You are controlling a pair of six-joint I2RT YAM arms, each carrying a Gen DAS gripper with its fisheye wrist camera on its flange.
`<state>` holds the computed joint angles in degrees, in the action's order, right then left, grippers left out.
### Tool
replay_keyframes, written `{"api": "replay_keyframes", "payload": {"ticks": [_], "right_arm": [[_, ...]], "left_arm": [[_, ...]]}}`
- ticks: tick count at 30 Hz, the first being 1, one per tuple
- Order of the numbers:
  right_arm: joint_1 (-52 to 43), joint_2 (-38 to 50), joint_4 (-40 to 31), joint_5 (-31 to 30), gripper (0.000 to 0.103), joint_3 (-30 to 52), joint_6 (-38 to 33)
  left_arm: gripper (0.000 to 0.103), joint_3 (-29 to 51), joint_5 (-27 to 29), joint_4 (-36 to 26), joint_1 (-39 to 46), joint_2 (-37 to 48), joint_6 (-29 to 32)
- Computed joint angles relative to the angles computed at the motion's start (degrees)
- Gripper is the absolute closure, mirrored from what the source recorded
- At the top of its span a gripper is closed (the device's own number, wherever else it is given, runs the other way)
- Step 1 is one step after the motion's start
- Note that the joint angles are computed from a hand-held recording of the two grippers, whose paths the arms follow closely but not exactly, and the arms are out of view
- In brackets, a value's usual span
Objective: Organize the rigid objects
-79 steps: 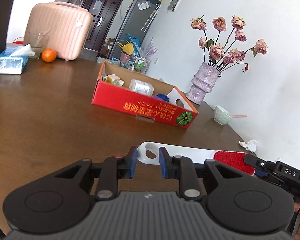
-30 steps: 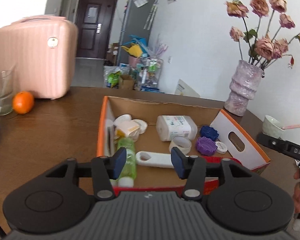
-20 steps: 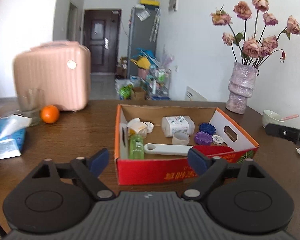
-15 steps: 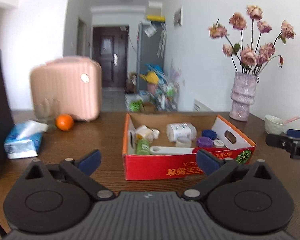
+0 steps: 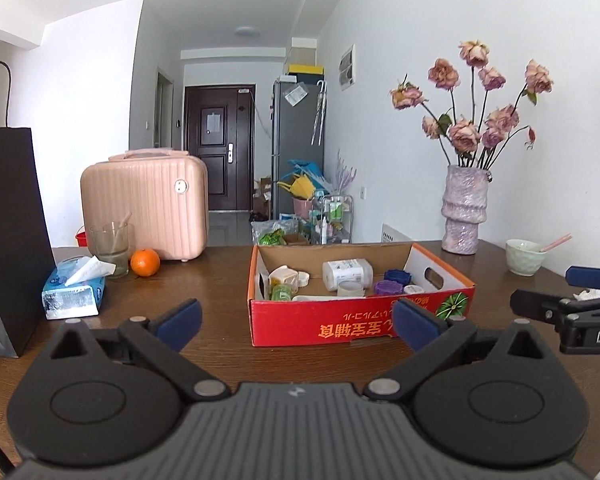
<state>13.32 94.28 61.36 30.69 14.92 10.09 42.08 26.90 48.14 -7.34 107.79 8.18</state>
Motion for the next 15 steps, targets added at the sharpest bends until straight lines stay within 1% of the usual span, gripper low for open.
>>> {"api": "replay_keyframes", "payload": {"ticks": [4, 7, 9, 12, 15], "right_arm": [[2.58, -2.23, -0.72, 1.80, 0.000, -1.53, 1.12], [5.09, -4.15, -1.82, 3.76, 0.000, -3.12, 2.56], [7.97, -4.64, -1.10, 6.19, 0.000, -4.99, 4.47], [14.74, -3.58, 1.15, 12.11, 0.000, -8.28, 8.38], [24.13, -0.55, 2.49, 20.68, 0.000, -11.06, 15.21]], "left_arm": [[0.000, -2.40, 1.14, 0.84, 1.04, -1.87, 0.49], [0.000, -4.96, 2.03, 0.06, 2.67, -4.12, 0.97], [0.000, -8.00, 4.24, 1.50, 4.80, -5.28, 0.93], [0.000, -13.70, 6.56, 4.04, 8.40, -6.96, 1.53], [0.000, -19.85, 12.50, 10.23, 13.63, -6.29, 3.60]]}}
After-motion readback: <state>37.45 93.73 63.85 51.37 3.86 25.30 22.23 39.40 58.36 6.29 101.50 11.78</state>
